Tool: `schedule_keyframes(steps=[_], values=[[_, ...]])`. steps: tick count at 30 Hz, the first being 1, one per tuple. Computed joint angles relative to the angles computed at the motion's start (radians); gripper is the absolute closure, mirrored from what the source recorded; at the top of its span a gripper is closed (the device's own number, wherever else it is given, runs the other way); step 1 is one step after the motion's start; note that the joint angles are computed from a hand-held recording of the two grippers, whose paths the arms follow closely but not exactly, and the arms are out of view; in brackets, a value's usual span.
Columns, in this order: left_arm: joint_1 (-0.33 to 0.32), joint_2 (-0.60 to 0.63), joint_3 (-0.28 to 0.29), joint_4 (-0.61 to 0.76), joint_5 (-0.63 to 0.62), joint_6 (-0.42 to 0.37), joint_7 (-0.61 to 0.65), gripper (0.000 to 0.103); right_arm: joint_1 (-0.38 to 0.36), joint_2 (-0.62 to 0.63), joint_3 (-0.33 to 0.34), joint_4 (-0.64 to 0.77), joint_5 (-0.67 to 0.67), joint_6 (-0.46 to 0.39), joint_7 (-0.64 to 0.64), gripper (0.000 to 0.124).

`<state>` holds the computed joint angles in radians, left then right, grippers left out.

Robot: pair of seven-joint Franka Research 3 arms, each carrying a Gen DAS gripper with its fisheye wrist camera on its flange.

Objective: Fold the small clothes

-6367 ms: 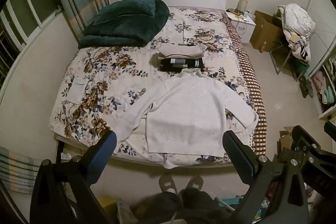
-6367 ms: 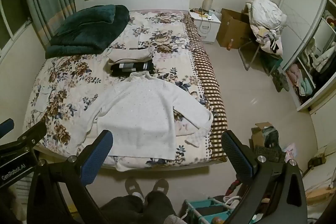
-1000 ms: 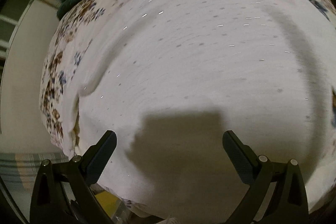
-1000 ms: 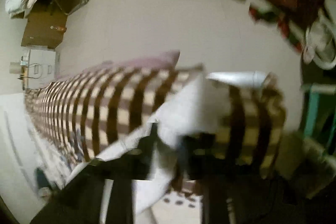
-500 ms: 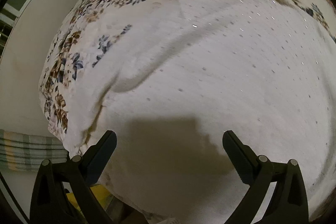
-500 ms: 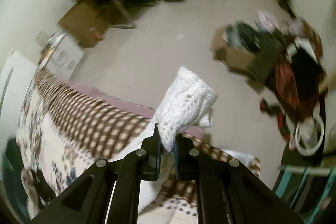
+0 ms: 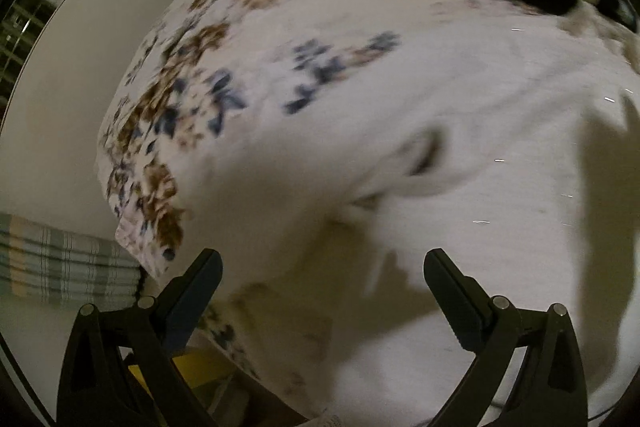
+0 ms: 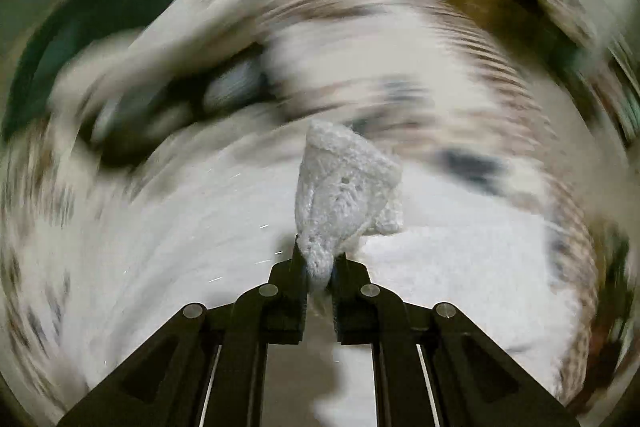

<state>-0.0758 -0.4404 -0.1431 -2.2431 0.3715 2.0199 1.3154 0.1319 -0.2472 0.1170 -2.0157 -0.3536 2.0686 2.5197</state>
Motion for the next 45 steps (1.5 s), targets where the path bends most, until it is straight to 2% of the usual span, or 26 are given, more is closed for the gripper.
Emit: schedule_keyframes(steps=[1, 2, 5, 7, 9, 10, 11, 12, 13, 15, 16, 20, 21, 24, 28, 31, 32, 34, 35, 37, 41, 45], values=[[0.015, 0.007, 0.014, -0.004, 0.009, 0.006, -0.001, 0.0, 0.045, 0.083, 0.009, 0.054, -0.012, 0.006, -0.017, 0.114], [0.025, 0.011, 0.021, -0.007, 0.013, 0.012, -0.001, 0.0, 0.055, 0.17, 0.049, 0.124, -0.019, 0.012, -0.048, 0.114], [0.058, 0.026, 0.043, -0.014, 0.026, 0.036, -0.001, 0.0, 0.155, 0.372, 0.076, 0.318, -0.058, -0.019, -0.114, 0.114], [0.076, 0.038, 0.058, -0.011, 0.02, 0.045, 0.003, 0.0, 0.207, 0.486, 0.074, 0.441, -0.057, -0.09, -0.155, 0.113], [0.091, 0.041, 0.066, -0.008, 0.013, 0.053, 0.005, 0.0, 0.245, 0.552, 0.061, 0.511, -0.035, -0.164, -0.168, 0.107], [0.1, 0.041, 0.076, -0.006, 0.003, 0.056, 0.009, 0.0, 0.251, 0.543, 0.052, 0.495, -0.016, -0.157, -0.171, 0.102], [0.108, 0.04, 0.084, -0.003, -0.006, 0.058, 0.015, 0.0, 0.248, 0.515, 0.045, 0.461, 0.025, -0.131, -0.176, 0.085], [0.115, 0.038, 0.092, 0.0, -0.018, 0.057, 0.02, 0.0, 0.239, 0.472, 0.038, 0.411, 0.085, -0.089, -0.182, 0.061], [0.124, 0.036, 0.112, 0.006, -0.047, 0.053, 0.036, 0.0, 0.231, 0.423, 0.028, 0.356, 0.149, -0.041, -0.184, 0.052], [0.143, 0.036, 0.138, 0.022, -0.092, 0.03, 0.061, 0.0, 0.221, 0.287, 0.0, 0.214, 0.258, 0.049, -0.177, 0.048], [0.159, 0.032, 0.159, 0.027, -0.117, 0.019, 0.073, 0.0, 0.217, 0.231, -0.009, 0.163, 0.286, 0.063, -0.169, 0.047], [0.227, 0.049, 0.219, 0.043, -0.182, 0.003, 0.112, 0.0, 0.184, 0.039, -0.039, 0.015, 0.36, 0.011, -0.102, 0.046], [0.245, 0.06, 0.232, 0.046, -0.199, 0.004, 0.117, 0.0, 0.149, 0.026, -0.043, -0.003, 0.384, 0.008, -0.122, 0.046], [0.299, 0.119, 0.284, 0.058, -0.292, 0.022, 0.145, 0.001, 0.11, -0.007, -0.03, -0.058, 0.41, -0.01, -0.07, 0.046], [0.339, 0.197, 0.297, 0.05, -0.376, 0.057, 0.236, 0.001, 0.093, -0.013, -0.017, -0.117, 0.451, -0.011, -0.03, 0.046], [0.352, 0.244, 0.273, 0.032, -0.393, 0.079, 0.305, 0.02, 0.1, 0.005, -0.004, -0.129, 0.46, -0.004, -0.016, 0.046], [0.353, 0.242, 0.265, 0.019, -0.404, 0.103, 0.329, 0.03, 0.104, 0.011, -0.002, -0.129, 0.462, -0.005, -0.019, 0.046], [0.34, 0.215, 0.261, -0.001, -0.46, 0.145, 0.417, 0.074, 0.113, 0.026, 0.004, -0.121, 0.459, -0.001, -0.02, 0.046], [0.336, 0.209, 0.255, 0.002, -0.466, 0.138, 0.442, 0.097, 0.117, 0.029, 0.006, -0.116, 0.454, -0.009, -0.021, 0.046], [0.335, 0.177, 0.238, -0.001, -0.437, 0.159, 0.438, 0.099, 0.124, 0.035, 0.008, -0.107, 0.446, -0.014, -0.02, 0.046], [0.343, 0.16, 0.249, 0.05, -0.428, 0.2, 0.428, 0.099, 0.132, 0.034, 0.011, -0.087, 0.431, -0.03, -0.009, 0.046], [0.356, 0.243, 0.278, 0.174, -0.476, 0.245, 0.432, 0.097, 0.137, 0.032, 0.013, -0.058, 0.418, -0.037, 0.001, 0.046]])
